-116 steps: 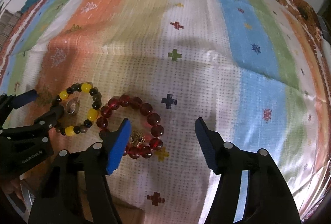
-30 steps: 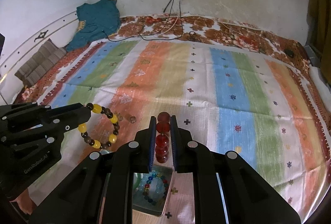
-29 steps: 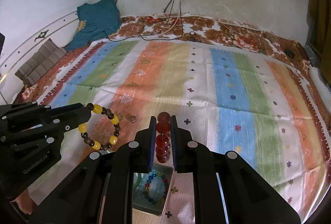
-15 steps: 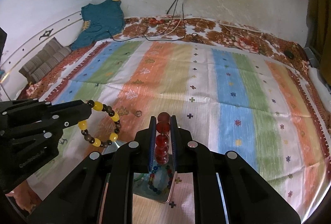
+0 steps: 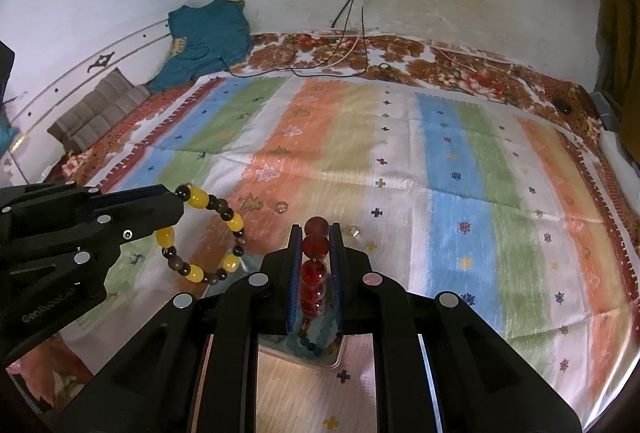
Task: Organize jewelry
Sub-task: 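Lift both held bracelets and carry them over the silver tin, then open both tools to drop the bracelets into the tin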
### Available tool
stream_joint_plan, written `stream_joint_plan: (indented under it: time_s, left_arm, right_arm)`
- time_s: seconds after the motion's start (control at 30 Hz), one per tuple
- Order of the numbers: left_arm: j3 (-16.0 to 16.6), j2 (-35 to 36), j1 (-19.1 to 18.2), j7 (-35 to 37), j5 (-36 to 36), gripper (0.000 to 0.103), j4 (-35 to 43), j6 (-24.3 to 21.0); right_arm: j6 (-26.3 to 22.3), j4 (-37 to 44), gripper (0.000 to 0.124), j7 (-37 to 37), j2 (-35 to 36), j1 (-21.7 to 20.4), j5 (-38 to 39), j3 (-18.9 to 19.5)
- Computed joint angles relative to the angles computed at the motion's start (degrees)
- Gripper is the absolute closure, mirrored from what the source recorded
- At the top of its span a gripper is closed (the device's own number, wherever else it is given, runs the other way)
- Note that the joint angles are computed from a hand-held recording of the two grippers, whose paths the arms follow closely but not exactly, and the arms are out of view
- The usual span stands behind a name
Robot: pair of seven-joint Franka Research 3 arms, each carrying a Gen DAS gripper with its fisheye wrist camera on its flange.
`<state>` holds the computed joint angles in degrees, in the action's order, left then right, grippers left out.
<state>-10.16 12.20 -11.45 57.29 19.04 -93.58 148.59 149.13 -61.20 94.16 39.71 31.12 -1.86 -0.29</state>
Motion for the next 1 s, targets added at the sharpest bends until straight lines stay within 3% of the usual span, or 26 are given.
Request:
stream_joint_plan:
  time_s: [0.37, 0.53, 0.63, 1.0]
  left_arm:
    - [-0.33, -1.59, -0.15, -0.03, -0.14, 0.093, -2.37, 0.95]
    - [-0.3, -1.31, -0.38, -0.78, -0.38, 0.092, -1.79, -1.33]
    - [0.05, -1.42, -0.45, -2.23, 0.54, 0.085, -1.73, -2.44]
    - [0.17, -0.99, 0.73, -2.51, -0.82, 0.06, -1.07, -4.07]
  right_arm:
    - [1.89, -5.83, 0.11, -1.38, -3.46, -0.21, 0.96, 1.04]
    - [-0.4, -5.35, 0.107, 0.93, -3.23, 0.28, 0.33, -0.15]
    - [-1.48, -4.32, 0.086, 2.53, -2.64, 0.14, -0.11, -0.52]
    - [-10.46, 6.64, 0.08, 2.79, 3.67, -1.21, 0.26, 0.27]
